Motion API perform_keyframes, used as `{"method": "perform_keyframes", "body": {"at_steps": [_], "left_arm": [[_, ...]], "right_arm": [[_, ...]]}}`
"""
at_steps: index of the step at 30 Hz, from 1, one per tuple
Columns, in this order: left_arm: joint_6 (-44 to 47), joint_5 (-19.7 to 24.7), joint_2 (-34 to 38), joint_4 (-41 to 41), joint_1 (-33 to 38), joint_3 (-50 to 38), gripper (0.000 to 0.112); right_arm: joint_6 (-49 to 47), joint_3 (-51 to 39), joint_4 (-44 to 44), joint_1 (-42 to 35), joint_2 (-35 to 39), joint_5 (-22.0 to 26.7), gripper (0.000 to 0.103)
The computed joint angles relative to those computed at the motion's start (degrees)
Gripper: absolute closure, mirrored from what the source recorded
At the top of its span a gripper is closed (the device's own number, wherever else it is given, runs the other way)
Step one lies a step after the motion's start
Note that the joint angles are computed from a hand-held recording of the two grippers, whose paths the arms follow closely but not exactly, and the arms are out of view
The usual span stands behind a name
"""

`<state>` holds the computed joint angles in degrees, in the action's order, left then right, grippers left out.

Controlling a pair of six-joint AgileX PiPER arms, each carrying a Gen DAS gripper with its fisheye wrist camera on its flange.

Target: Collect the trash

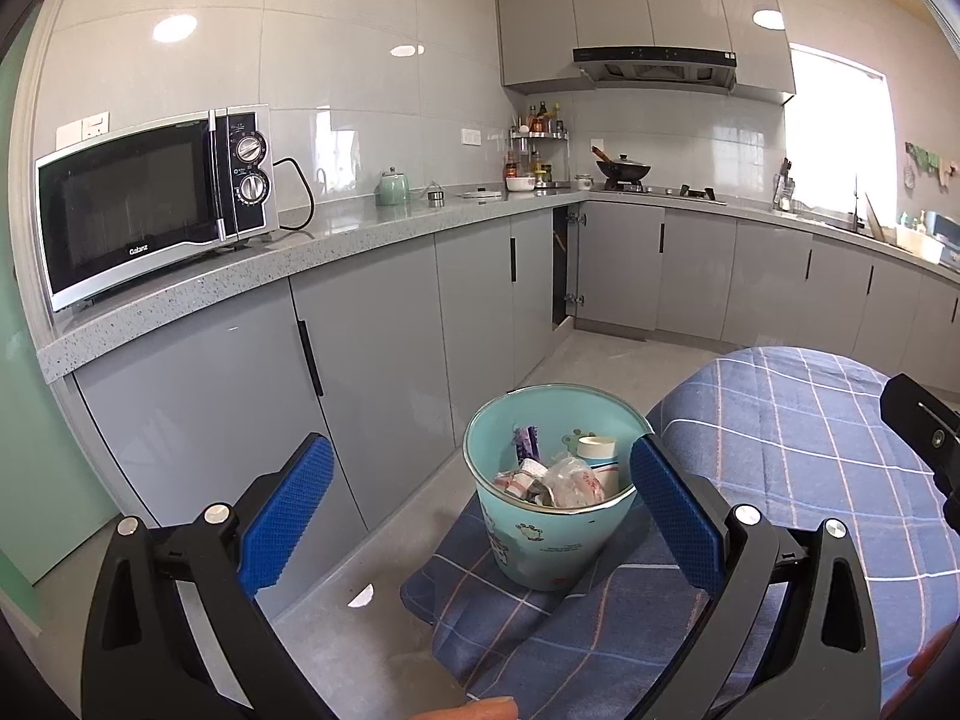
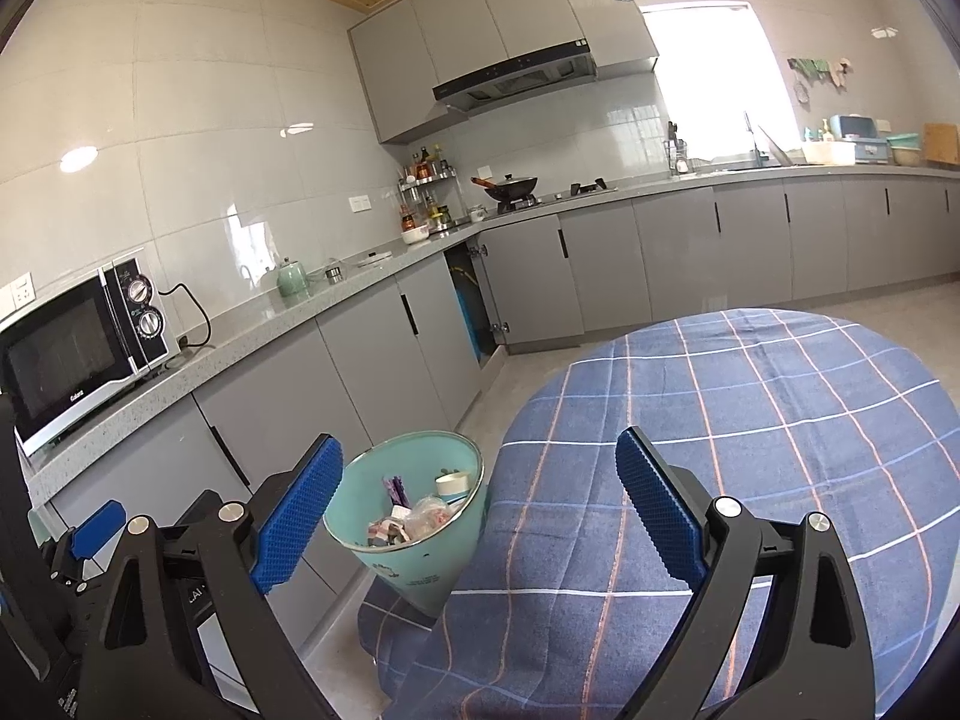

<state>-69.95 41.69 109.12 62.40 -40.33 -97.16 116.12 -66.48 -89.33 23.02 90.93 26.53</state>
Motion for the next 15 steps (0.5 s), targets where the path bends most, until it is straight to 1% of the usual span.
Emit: {"method": "perform_keyframes", "body": {"at_steps": [15], "left_arm": [[-0.8, -0.1, -0.7, 0.7, -0.3, 0.7, 0.015]], "right_arm": [[0.6, 0.8, -0.3, -0.3, -0.6, -0.5, 0.012]]}}
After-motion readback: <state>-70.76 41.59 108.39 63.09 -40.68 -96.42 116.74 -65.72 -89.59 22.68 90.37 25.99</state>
